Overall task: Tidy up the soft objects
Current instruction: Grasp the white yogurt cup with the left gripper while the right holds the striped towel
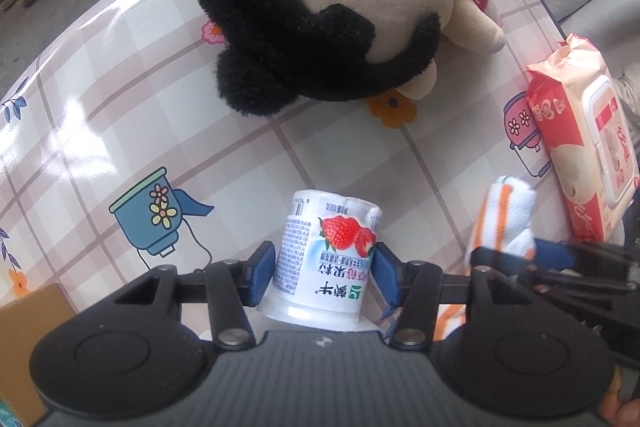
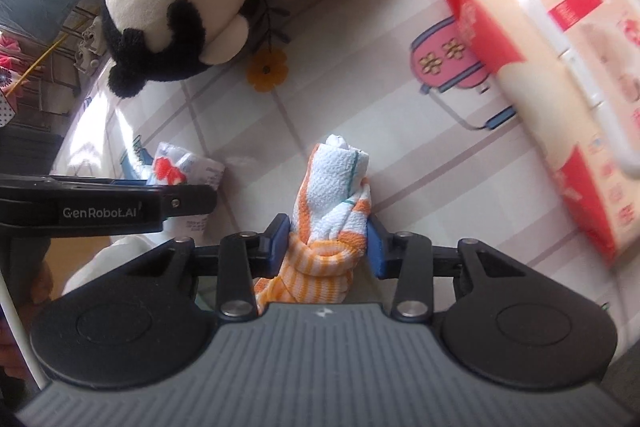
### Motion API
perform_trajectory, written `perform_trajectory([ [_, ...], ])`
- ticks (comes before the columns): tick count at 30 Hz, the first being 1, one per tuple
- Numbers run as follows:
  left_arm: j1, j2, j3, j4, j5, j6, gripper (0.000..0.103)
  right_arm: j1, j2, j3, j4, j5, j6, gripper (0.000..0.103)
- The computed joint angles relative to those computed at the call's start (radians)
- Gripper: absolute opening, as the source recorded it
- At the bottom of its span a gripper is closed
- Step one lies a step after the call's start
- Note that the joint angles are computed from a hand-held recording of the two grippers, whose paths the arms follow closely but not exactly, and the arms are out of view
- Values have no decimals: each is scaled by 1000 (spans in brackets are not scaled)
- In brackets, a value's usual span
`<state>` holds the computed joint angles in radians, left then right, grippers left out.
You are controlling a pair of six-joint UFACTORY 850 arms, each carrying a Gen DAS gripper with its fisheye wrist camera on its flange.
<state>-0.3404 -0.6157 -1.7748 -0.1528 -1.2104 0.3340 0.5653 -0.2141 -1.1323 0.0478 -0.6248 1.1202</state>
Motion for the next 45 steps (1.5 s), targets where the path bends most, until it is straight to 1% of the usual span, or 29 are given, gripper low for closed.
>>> perform_trajectory([
  [3,-20,4,16,45,11,-14,53,-18,23,21,-45,-46,-8,39],
  [5,-30,8,29,65,18,-20,53,-34,34,46,-29,-46,-26,40],
  [8,-39,12,44,79,27,-32,53,-47,51,79,-1,-20,-60,41],
  [11,-50,19,55,101,44,-38,54,-42,37,68,-2,-24,-96,43],
  [13,-54,21,58,108,49,-46,53,-42,32,66,25,-21,-128,45],
  [14,-56,23,62,112,53,-49,52,-38,27,63,26,-18,-138,49],
  [16,-59,26,66,122,58,-54,49,-30,19,54,27,-24,-154,50],
  [18,-60,26,62,126,53,-54,49,-22,18,49,30,-27,-173,49],
  [19,-60,25,58,126,50,-55,49,-21,20,52,28,-27,-177,47],
  [20,-61,24,58,126,50,-56,48,-21,22,54,34,-24,-189,42],
  [22,-61,25,59,128,51,-60,48,-23,26,59,52,-20,-203,42],
  [25,-66,24,49,128,41,-74,48,-29,29,59,87,-26,-235,46],
  [27,-68,22,47,131,40,-82,49,-34,29,61,105,-34,-245,53],
  [29,-70,21,46,135,40,-88,49,-30,34,67,98,-29,-244,53],
  [31,-73,23,49,140,44,-95,49,-22,35,64,73,-33,-235,53],
  [32,-75,25,51,145,46,-98,48,-19,35,62,59,-33,-225,51],
  [33,-77,27,54,148,49,-101,48,-16,38,64,44,-34,-212,44],
  [36,-80,35,64,150,61,-116,46,-22,54,82,51,-16,-205,40],
  [39,-77,43,74,128,62,-111,46,-35,60,95,82,3,-214,39],
  [42,-75,52,85,98,57,-110,46,-41,67,102,78,8,-206,39],
  [45,-64,49,82,31,26,-119,46,-41,78,108,57,7,-192,39],
])
